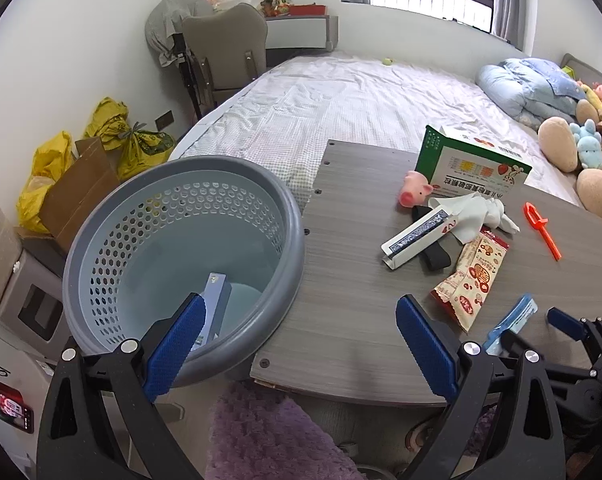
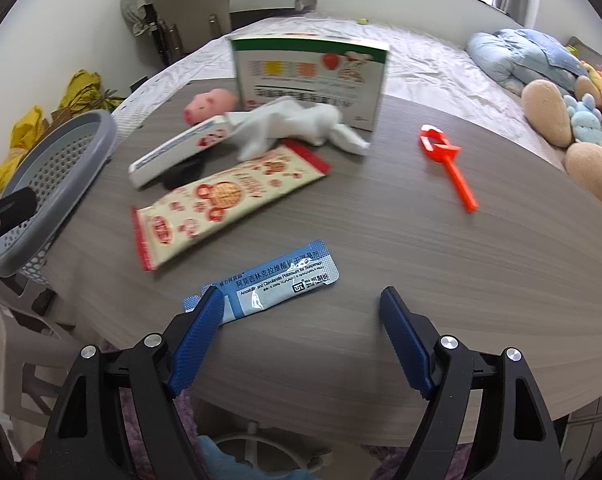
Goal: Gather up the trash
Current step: 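Move the right gripper toward the blue sachet on the table, then grasp the blue sachet with the right gripper while the left gripper approaches the snack wrapper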
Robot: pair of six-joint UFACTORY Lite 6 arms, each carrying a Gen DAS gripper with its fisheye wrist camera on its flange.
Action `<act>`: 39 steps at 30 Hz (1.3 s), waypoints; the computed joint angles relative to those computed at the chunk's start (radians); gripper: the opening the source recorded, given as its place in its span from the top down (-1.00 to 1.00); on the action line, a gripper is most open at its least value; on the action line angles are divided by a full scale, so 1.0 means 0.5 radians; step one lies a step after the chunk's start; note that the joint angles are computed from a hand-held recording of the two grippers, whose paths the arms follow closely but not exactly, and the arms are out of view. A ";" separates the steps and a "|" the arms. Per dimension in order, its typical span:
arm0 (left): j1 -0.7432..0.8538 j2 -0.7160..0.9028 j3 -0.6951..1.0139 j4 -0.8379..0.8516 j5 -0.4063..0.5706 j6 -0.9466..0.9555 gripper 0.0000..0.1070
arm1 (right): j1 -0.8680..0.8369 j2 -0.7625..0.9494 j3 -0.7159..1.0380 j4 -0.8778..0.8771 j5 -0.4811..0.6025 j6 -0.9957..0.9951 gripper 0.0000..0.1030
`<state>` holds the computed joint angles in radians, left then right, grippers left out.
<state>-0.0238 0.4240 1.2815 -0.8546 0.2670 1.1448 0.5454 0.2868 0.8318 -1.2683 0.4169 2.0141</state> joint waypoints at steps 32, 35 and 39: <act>-0.158 0.015 -0.026 0.031 0.012 -0.022 -0.76 | -0.034 -0.254 -0.291 0.201 0.243 -0.064 -0.48; -0.177 -0.003 -0.054 -0.005 0.017 0.023 -0.76 | -0.059 -0.398 -0.437 0.208 0.212 -0.034 -0.48; -0.216 -0.006 -0.080 -0.040 0.019 0.068 -0.76 | -0.152 -0.591 -0.625 0.106 0.082 0.075 -0.48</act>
